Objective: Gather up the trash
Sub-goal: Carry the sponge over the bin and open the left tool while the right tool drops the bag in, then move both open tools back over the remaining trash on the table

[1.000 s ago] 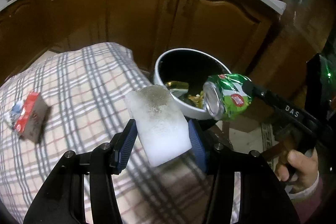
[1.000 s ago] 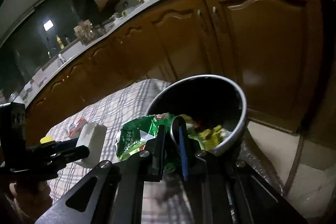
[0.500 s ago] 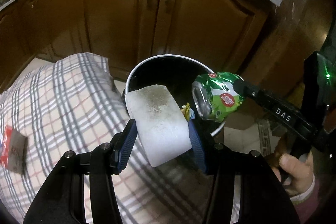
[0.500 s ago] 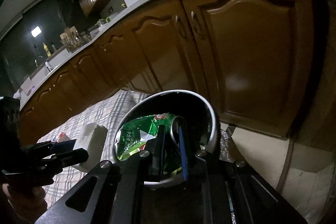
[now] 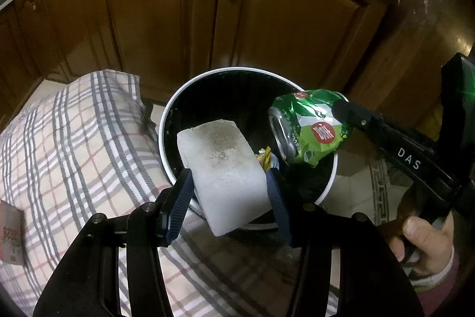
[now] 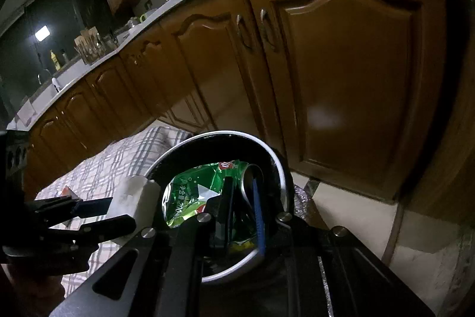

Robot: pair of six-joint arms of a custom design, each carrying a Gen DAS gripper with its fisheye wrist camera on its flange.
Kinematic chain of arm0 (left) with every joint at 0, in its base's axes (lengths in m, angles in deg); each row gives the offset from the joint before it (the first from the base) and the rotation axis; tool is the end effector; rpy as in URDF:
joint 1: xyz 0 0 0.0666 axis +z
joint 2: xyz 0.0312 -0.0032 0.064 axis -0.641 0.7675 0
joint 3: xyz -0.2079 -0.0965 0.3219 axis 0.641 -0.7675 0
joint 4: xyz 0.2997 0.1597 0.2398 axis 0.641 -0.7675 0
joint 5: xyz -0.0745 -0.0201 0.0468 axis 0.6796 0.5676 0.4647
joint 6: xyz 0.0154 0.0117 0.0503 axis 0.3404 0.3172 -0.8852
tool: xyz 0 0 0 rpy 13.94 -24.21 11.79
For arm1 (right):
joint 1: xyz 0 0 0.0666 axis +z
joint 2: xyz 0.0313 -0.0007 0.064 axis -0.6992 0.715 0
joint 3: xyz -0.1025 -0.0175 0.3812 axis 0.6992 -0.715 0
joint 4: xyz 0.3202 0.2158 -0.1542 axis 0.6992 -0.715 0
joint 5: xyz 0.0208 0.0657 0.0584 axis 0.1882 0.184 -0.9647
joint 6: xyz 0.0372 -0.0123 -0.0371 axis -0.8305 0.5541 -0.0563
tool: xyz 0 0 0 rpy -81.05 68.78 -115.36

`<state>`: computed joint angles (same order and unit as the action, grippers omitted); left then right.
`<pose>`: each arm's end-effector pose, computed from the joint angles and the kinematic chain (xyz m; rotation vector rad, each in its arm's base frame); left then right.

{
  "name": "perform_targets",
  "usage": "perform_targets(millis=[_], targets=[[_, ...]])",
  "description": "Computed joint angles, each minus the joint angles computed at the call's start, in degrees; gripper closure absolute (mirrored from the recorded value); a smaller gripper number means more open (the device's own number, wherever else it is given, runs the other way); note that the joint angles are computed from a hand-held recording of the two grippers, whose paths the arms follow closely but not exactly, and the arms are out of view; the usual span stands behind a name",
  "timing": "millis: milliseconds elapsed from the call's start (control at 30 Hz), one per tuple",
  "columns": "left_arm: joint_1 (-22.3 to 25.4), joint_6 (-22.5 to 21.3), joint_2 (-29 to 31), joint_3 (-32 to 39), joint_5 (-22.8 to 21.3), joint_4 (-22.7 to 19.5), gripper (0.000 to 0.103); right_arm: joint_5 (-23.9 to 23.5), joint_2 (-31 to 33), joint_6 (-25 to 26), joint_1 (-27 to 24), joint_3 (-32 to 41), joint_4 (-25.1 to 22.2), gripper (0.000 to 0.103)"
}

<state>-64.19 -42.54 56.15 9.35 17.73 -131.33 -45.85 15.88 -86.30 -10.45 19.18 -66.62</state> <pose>0.5610 -0.2669 0.3220 1.0313 2.3983 -0.4829 0.4269 0.2639 0.3109 0.5641 2.1856 0.1033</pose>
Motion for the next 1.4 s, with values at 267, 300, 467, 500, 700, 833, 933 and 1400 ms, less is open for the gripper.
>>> perform_targets(millis=[267,300,467,500,700,833,933,1400], targets=[[-0.4,-0.2,1.1,1.5,-0.6,-0.5,0.050,-1.6,1.5,1.3,-1.1,1.6,-1.3,0.090],[-0.4,-0.2,1.2,1.8,-0.9,-0.6,0.047,-2.0,1.8,1.5,-1.3,1.8,-1.5,0.090],[-0.3,0.1,1.5,2.2,-1.0,-1.1,0.043,-3.4,1.4,0.7,-1.8,0.8,0.5,0.077],[-0.2,0.2,1.4,2.1,-0.9,-1.0,0.042,-3.5,1.1,0.6,-1.8,0.4,1.2,0.073],[1.3,1.2,-0.7,-1.2,0.8,1.1,0.038,-2.8,-0.3,-1.6,-0.7,-1.4,3.5,0.054],[3.4,3.0,-2.8,-4.8,2.5,2.6,0.038,-1.1,-1.4,-3.3,1.0,-2.6,5.2,0.040],[5.2,4.2,-4.5,-7.5,3.7,3.3,0.038,0.0,-1.6,-4.1,2.8,-3.0,7.1,0.027],[15.5,6.5,-10.7,-16.8,4.2,6.9,0.038,-2.6,4.9,-4.3,9.0,3.0,10.4,0.018]])
